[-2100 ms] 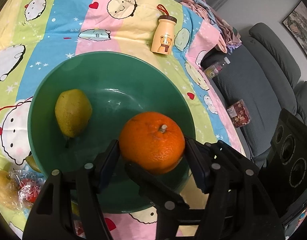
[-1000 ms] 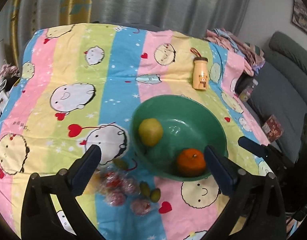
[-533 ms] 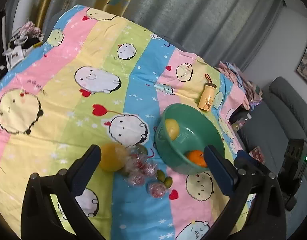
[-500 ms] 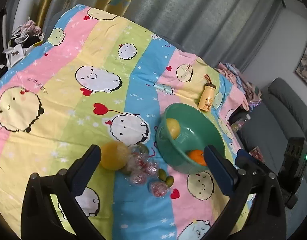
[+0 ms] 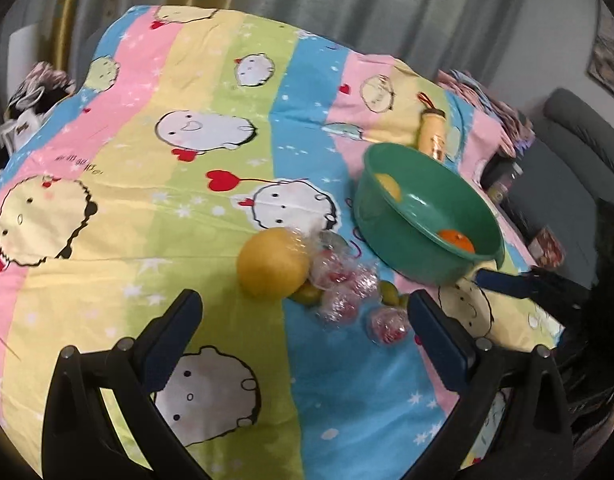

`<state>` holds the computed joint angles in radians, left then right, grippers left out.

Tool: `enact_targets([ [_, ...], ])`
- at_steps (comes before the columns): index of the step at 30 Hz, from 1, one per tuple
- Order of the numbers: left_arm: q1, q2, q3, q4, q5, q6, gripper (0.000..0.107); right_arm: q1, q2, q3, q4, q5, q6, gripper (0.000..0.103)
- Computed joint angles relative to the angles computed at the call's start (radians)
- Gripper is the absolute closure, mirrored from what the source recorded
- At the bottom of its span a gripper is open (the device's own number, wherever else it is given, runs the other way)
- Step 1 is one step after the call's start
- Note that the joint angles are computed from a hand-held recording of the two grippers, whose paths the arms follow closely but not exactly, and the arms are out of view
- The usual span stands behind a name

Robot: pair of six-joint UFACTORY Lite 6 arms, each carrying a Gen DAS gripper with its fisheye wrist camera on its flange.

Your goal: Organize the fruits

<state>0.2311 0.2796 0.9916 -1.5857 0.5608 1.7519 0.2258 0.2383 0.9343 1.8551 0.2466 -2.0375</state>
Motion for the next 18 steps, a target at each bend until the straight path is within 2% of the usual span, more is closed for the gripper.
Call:
enact_targets([
  [3,-0.014,0.008,-0.011,-0.035,-0.019,0.063,0.005,0.024,0.054,0.026,-0.049,-0.013,0.024,0.019],
  [8,-0.035,0.045,0.009,-0.030,-0.015,0.065,0.005,0.014,0.082,0.037,-0.108,0.002,0.075,0.019],
  [13,-0.059,0.084,0.040,-0.017,-0.013,0.054,0.006,-0.007,0.123,0.062,-0.174,0.043,0.142,0.030],
  [18,-0.079,0.124,0.081,0.027,-0.003,0.008,0.014,-0.011,0.177,0.103,-0.242,0.066,0.219,0.036],
])
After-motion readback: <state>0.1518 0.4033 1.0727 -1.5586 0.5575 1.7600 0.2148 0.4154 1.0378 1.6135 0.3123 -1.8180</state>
